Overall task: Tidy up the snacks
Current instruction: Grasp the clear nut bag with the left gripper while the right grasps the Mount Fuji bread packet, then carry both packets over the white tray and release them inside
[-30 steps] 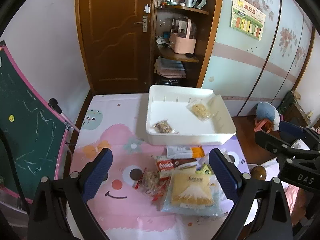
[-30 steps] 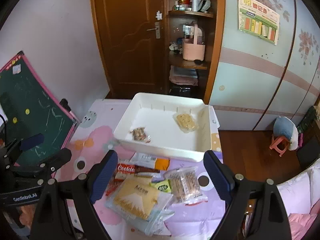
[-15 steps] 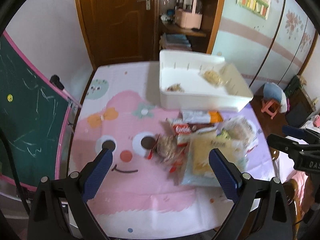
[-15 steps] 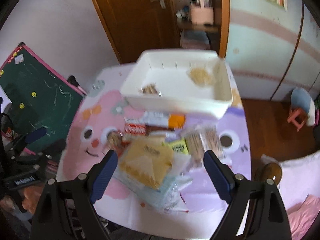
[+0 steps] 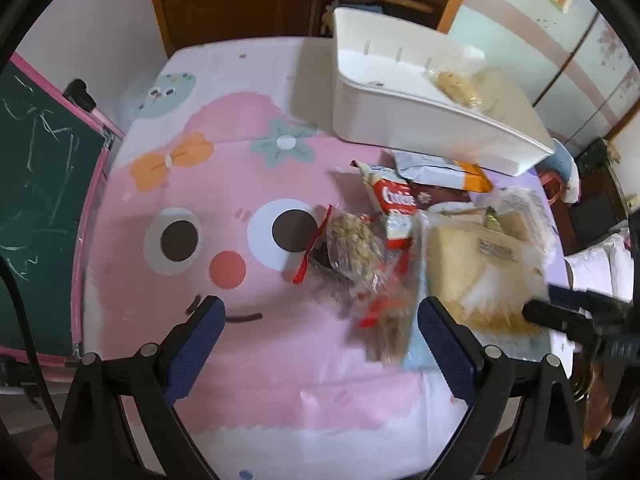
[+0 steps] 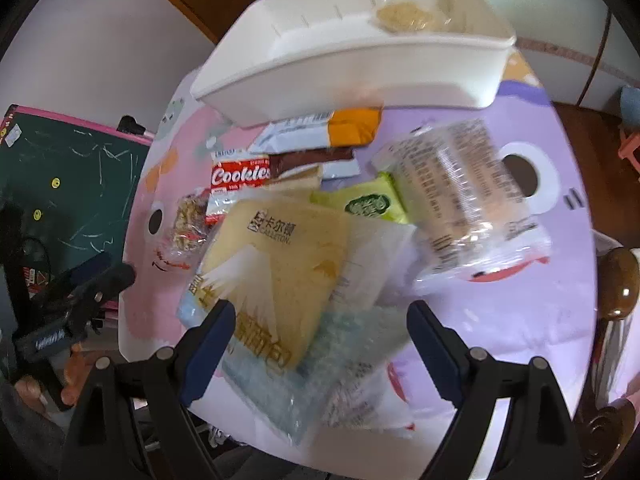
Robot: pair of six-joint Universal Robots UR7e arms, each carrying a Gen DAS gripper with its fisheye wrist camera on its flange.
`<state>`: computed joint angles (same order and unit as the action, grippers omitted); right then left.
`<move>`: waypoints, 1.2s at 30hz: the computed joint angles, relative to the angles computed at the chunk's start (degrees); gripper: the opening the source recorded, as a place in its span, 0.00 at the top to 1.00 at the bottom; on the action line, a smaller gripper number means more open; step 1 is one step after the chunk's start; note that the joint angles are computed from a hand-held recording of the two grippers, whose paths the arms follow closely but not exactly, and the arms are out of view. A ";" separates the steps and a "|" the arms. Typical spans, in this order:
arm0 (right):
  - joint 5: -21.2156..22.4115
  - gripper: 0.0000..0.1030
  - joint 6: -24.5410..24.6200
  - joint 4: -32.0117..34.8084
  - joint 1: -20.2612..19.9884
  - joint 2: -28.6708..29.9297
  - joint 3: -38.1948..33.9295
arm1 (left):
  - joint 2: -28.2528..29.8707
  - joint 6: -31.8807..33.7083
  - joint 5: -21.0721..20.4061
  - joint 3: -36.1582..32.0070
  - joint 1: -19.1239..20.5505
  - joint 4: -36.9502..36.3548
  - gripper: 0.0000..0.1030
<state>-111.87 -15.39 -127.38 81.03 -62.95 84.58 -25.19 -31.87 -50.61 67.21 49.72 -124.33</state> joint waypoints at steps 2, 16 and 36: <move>0.35 0.15 0.09 0.19 -0.16 0.85 -0.36 | 1.62 0.84 -0.84 -2.50 0.91 0.41 0.06; 5.07 0.84 -1.63 -0.40 -0.72 1.34 -1.45 | 9.72 2.22 -5.38 -16.24 5.09 6.74 0.56; 1.70 0.93 -10.91 -9.89 6.33 -2.66 0.42 | 2.06 0.91 2.64 -9.80 -1.60 2.62 0.59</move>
